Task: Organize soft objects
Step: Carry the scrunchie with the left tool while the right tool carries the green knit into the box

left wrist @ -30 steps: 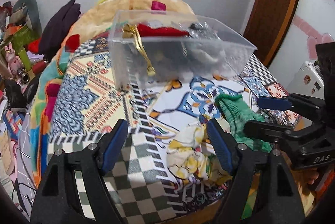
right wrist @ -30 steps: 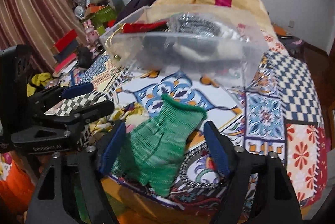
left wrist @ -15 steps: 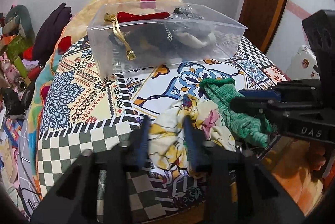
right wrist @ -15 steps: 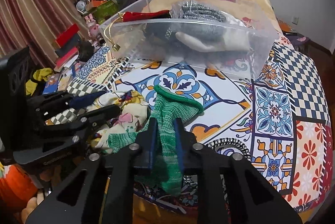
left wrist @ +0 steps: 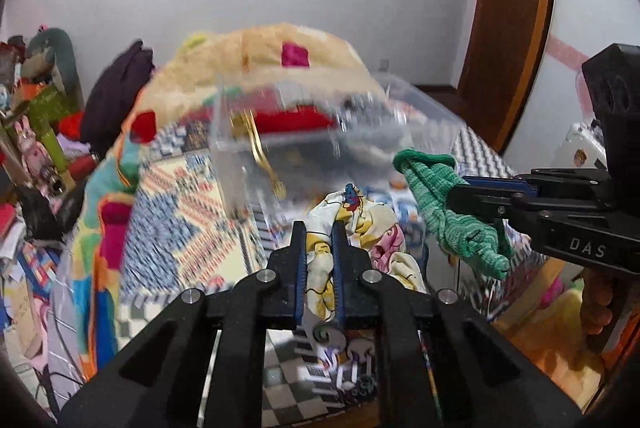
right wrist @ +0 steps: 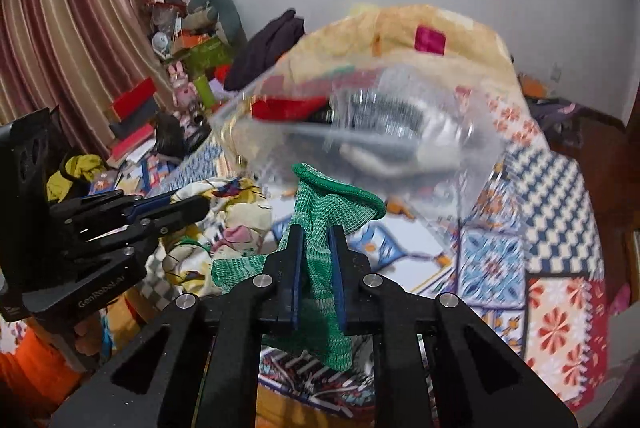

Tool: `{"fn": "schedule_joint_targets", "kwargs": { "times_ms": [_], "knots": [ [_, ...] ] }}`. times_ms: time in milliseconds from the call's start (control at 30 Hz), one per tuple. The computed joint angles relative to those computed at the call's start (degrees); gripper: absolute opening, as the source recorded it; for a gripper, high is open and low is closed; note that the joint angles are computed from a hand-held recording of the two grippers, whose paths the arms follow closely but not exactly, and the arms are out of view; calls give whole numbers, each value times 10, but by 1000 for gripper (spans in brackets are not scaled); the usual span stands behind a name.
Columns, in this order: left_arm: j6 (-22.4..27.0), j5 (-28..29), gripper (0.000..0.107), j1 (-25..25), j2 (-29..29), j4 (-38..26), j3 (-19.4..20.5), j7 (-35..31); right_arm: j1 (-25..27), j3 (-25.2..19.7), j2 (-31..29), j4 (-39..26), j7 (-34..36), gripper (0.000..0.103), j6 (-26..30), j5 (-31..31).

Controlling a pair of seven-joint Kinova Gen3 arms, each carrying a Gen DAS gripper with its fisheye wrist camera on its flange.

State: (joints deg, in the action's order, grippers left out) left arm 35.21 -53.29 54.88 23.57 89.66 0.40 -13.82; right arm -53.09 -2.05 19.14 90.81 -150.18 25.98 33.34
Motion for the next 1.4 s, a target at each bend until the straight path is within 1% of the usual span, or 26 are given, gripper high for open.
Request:
{"fn": "schedule_joint_targets", "kwargs": {
  "times_ms": [133, 267, 333, 467, 533, 600, 733, 900, 1067, 1167, 1200, 1267, 1300, 1333, 1400],
  "knots": [
    [2, -42, 11, 11, -10, -5, -16, 36, -24, 30, -8, -7, -48, 11, -1, 56],
    [12, -86, 11, 8, -13, -20, -17, 63, -33, 40, -4, -28, -86, 12, 13, 110],
    [14, -98, 11, 0, -13, -29, -12, 67, -33, 39, 2, -43, -97, 12, 25, 132],
    [29, -98, 11, -14, 0, -63, -6, 51, -23, 32, 22, -80, -94, 12, 45, 150],
    [34, -87, 11, -23, 10, -82, -4, 34, -22, 32, 31, -95, -93, 12, 52, 155],
    [33, -61, 11, -36, 21, -104, -1, 7, -22, 35, 43, -113, -88, 12, 61, 158],
    [30, -6, 11, -57, 44, -142, -8, -44, -1, 26, 72, -154, -41, 12, 75, 119],
    [51, 68, 11, -75, 83, -194, -12, -112, 17, 19, 103, -200, 31, 12, 93, 54],
    [69, 135, 11, -88, 117, -238, -14, -178, 39, 8, 135, -247, 113, 12, 118, -26],
    [78, 168, 11, -91, 131, -254, -20, -211, 40, 14, 146, -262, 141, 12, 130, -56],
    [80, 177, 11, -91, 134, -258, -23, -221, 40, 14, 149, -267, 153, 15, 135, -64],
    [82, 189, 11, -87, 137, -261, -32, -231, 38, 16, 154, -279, 171, 15, 148, -75],
    [84, 195, 13, -87, 138, -264, -33, -237, 35, 20, 156, -284, 177, 20, 156, -78],
    [84, 200, 16, -86, 138, -264, -35, -241, 35, 20, 157, -288, 183, 22, 161, -81],
    [80, 204, 22, -80, 133, -257, -43, -241, 35, 22, 153, -286, 190, 30, 164, -88]
  ]
}}
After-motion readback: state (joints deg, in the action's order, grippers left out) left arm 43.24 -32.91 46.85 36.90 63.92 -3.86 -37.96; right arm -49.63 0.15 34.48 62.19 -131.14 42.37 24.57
